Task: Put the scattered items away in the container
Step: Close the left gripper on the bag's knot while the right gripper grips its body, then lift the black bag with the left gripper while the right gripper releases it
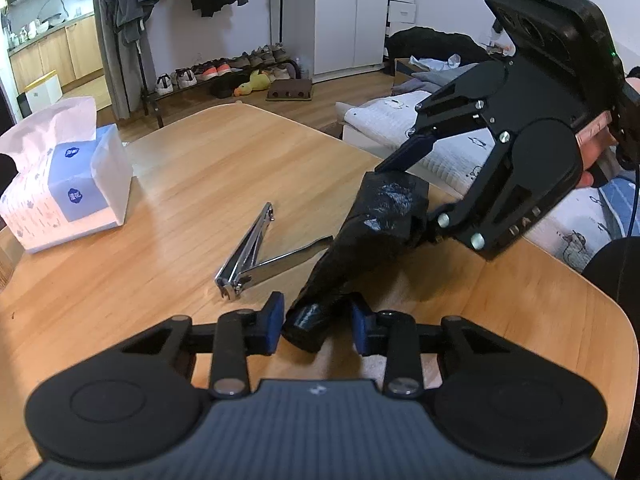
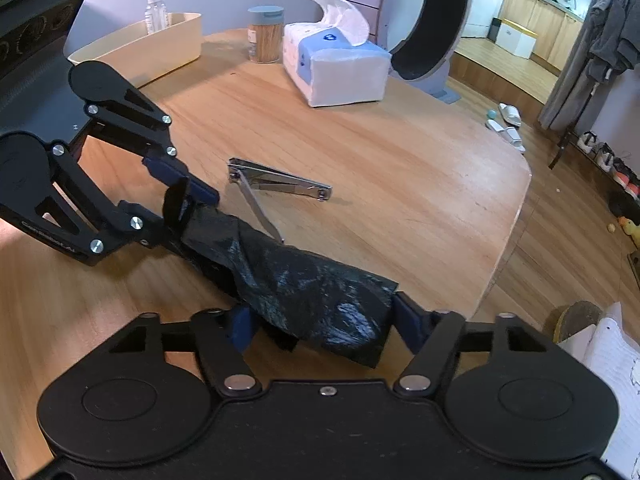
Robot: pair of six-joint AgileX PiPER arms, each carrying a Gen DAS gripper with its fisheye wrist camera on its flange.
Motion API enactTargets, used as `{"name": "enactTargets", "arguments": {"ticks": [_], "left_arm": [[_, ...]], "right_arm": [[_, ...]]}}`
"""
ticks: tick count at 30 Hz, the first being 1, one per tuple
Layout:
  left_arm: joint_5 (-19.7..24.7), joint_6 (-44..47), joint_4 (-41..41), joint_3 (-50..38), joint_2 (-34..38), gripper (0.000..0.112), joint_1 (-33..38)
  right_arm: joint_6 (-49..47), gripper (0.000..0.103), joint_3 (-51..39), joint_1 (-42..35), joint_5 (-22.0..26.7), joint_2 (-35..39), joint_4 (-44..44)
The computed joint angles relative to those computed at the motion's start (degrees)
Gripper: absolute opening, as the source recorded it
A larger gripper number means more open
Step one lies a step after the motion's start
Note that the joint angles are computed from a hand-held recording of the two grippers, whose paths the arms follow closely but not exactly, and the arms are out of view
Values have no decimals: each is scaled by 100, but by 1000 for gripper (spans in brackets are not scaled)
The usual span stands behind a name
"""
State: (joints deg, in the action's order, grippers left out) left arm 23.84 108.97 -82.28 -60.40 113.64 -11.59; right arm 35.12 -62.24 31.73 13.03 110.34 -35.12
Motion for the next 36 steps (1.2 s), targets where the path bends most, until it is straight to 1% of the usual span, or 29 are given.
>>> {"name": "enactTargets", "arguments": {"ticks": [2,4,9,12,18,20,22,24,25,28,29,30,33,36], "left_arm": [[-22,66,-34,26,-18,32,-13],[-48,177,-139,65,-32,32,-24],[-66,384,-395,168,-104,32,-17],[-21,596,-616,292,-241,31,19],[86,864,-873,523,-524,31,80],[119,953,-928,597,-575,30,107],[202,993,-948,655,-607,27,175],[288,953,-917,697,-639,23,264],[305,948,-915,709,-651,22,301],[302,911,-858,748,-683,22,381],[312,876,-813,747,-681,22,405],[327,876,-808,758,-687,22,429],[463,873,-822,799,-710,21,529],[728,817,-831,847,-729,21,697]], "right_arm": [[398,54,46,8,30,-30,-391],[372,52,70,-3,28,-48,-370],[825,46,140,47,66,-101,-808],[853,41,181,35,65,-182,-760],[923,40,194,101,195,-356,-749],[794,40,169,145,259,-370,-652],[628,40,157,200,318,-393,-552],[208,41,155,264,350,-451,-287],[161,41,142,314,385,-472,-323],[191,49,65,447,534,-502,-521],[252,57,30,477,577,-498,-611],[412,61,12,506,616,-492,-789],[556,63,-55,522,626,-458,-980],[369,66,-118,477,535,-420,-721]]}}
